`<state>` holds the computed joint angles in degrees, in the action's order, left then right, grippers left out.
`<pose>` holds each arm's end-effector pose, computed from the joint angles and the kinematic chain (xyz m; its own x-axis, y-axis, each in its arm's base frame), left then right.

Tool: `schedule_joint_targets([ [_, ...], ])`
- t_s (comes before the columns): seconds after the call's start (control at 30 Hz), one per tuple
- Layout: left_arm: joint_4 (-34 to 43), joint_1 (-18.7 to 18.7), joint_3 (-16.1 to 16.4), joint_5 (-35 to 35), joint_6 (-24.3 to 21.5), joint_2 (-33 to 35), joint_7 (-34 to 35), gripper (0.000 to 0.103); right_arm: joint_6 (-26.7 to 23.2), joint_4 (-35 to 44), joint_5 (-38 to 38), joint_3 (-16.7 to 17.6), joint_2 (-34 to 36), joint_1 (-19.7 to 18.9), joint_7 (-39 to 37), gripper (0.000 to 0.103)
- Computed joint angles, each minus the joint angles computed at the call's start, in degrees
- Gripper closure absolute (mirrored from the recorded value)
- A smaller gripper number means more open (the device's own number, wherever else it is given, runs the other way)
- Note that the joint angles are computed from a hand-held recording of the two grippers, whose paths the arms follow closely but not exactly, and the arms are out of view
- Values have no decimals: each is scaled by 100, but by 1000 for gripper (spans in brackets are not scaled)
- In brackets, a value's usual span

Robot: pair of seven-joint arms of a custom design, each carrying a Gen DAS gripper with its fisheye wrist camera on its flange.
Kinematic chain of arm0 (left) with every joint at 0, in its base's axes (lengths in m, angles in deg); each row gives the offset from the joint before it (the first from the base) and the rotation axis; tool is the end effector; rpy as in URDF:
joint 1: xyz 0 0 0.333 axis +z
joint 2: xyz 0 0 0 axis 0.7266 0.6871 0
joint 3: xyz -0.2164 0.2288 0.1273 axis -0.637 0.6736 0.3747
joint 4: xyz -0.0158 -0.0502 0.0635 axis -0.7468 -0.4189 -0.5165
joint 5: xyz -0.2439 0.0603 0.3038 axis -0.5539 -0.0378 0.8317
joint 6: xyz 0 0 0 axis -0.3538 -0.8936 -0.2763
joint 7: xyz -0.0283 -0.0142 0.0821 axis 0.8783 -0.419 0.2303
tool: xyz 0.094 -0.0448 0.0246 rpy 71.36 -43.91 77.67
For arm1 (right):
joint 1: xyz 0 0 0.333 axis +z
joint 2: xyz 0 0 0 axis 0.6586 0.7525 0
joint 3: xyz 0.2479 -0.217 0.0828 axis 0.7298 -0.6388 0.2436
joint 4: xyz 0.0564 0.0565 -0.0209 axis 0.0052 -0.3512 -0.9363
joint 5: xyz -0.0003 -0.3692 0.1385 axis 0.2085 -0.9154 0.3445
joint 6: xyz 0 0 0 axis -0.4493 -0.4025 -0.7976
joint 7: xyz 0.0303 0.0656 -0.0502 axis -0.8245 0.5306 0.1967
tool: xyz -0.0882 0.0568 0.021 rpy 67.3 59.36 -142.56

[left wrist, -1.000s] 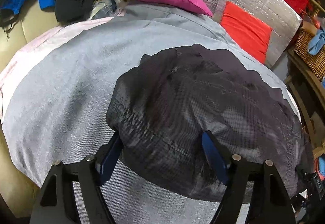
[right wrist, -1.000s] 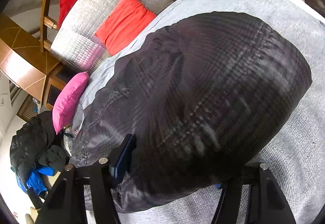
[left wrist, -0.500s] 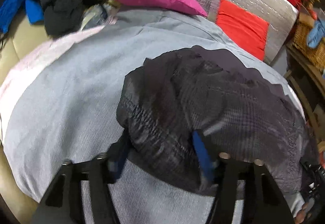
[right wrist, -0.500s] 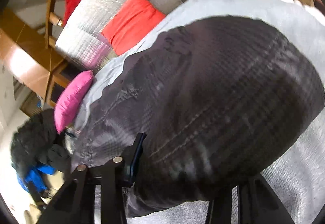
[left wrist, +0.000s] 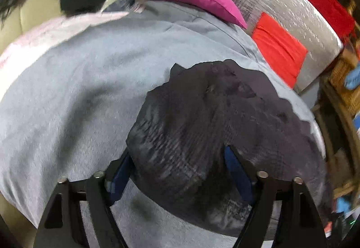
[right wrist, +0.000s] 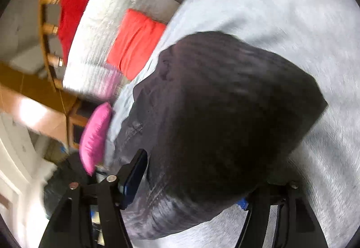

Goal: Fold large clothes

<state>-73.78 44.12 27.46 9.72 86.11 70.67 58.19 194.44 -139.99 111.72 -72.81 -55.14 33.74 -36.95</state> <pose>0.5674 -0.1226 0.4507 0.5593 -0.7614 0.3278 -0.5171 -0.6295 -0.5799 0.6672 -0.0652 0.3809 -0.0890 -0.5909 -0.8018 -0.7582 0.5623 -0.3302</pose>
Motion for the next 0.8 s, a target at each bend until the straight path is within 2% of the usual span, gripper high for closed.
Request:
schedule_joint_targets([
  [0.03,50,-12,2,139,-66,24,-5,38,258,-22,-113,-7,-48,103,-117,50],
  [0.07,105,-41,-5,308,-170,30,-38,46,455,-75,-121,16,-121,176,-287,54],
  [0.13,93,-49,-4,483,-201,-29,-2,54,562,-90,95,46,-202,176,-603,59],
  [0.23,82,-61,-47,479,-303,-58,245,54,753,-141,425,43,-330,215,-1115,61],
  [0.27,152,-100,-88,440,-525,-6,429,52,821,-113,315,17,-286,265,-1008,61],
  [0.33,300,-191,-144,475,-972,69,688,48,741,-41,-337,-66,-118,333,-261,60],
  [0.4,351,-242,-154,467,-1189,49,818,45,484,-4,-417,-43,-38,221,17,57],
  [0.5,197,-232,-141,366,-1164,-117,798,38,226,-1,-501,-34,-94,117,269,50],
  [0.57,183,-251,-169,457,-1266,-162,779,35,81,-19,-473,-43,-98,47,357,39],
  [0.6,187,-263,-185,510,-1319,-171,788,35,60,-65,-469,-61,-132,27,451,39],
  [0.7,206,-303,-228,668,-1483,-190,838,33,177,-172,-506,-128,-236,20,681,36],
  [0.73,205,-316,-239,707,-1521,-199,845,33,286,-246,-472,-152,-294,15,662,30],
  [0.8,204,-330,-248,779,-1570,-205,847,33,770,-305,-648,-188,-373,159,705,27],
])
